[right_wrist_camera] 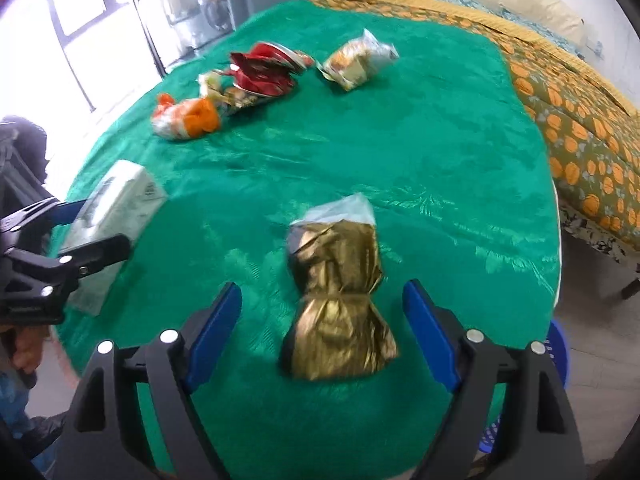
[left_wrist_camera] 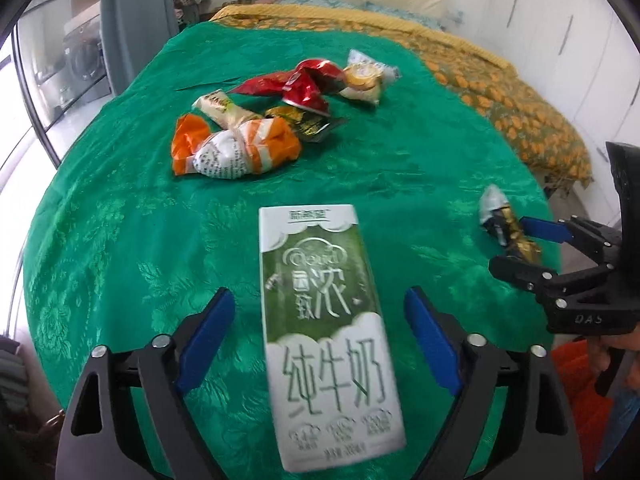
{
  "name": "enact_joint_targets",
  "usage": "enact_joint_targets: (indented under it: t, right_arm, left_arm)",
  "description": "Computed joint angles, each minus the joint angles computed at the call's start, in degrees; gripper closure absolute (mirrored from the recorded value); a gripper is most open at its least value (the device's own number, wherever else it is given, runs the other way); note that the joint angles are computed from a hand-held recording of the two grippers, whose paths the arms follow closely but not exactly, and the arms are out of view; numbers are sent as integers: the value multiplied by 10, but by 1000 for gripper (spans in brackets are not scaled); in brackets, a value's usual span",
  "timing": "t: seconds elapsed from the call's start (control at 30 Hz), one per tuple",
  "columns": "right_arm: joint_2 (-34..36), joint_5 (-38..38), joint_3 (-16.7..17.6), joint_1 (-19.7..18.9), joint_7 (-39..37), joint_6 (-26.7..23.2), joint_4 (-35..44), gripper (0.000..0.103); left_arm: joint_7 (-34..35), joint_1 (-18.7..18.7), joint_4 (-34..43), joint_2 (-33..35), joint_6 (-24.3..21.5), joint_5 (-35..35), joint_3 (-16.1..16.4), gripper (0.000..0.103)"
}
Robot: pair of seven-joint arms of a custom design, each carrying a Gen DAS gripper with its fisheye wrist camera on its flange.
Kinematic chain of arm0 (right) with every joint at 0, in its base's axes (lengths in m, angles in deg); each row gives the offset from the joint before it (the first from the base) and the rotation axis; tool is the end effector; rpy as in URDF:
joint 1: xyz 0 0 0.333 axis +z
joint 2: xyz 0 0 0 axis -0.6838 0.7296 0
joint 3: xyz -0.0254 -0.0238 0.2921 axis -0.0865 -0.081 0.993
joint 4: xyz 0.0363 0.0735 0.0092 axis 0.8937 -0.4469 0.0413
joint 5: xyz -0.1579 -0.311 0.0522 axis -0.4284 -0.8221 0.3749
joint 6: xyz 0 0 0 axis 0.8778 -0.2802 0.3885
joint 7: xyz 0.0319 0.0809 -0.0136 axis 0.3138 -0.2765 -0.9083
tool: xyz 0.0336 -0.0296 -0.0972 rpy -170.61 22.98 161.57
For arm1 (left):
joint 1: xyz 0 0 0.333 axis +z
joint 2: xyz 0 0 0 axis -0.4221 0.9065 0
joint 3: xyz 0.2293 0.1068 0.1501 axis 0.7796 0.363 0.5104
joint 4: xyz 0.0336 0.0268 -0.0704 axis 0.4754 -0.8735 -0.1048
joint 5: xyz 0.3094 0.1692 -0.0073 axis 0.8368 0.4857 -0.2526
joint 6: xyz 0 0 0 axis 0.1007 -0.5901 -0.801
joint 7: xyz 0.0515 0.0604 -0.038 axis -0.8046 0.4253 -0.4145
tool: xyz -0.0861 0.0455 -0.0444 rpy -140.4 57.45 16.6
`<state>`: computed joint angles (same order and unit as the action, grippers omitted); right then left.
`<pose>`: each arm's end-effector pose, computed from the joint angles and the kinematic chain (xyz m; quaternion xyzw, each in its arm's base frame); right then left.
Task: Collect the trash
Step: 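Carry the milk carton and gold wrapper to the blue wastebasket and open both tools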
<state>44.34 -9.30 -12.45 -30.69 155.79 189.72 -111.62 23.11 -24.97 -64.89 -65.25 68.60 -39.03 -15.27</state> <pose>0.6732 0.2232 0.5616 -0.8668 0.4165 -0.0658 0.2663 0.5307 -0.0791 0.5851 -0.7490 0.5940 -0.2100 0.2051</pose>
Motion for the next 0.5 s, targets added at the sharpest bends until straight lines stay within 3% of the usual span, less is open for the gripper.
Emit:
enact_joint_targets:
  t: [0.03, 0.1, 0.13, 0.33, 0.5]
  right_arm:
    - [9, -4, -2, 2, 5, -6, 13, 34]
    - [17, -11, -7, 5, 13, -4, 26, 58]
    - [21, -7, -4, 2, 14, -9, 33, 60]
    - [-41, 34, 9, -26, -9, 40, -63, 60]
    - [-71, 84, 15, -56, -28, 46, -99, 60]
  left_arm:
    - [-1, 0, 1, 1, -5, 2, 0, 27]
    - [-1, 0, 4, 2, -15, 4, 0, 39]
    - [1, 0, 2, 1, -14, -1, 1, 49]
    - [-12, -1, -13, -13, 16, -8, -2, 50]
    - [2, -17, 21, 7, 29, -24, -13, 50]
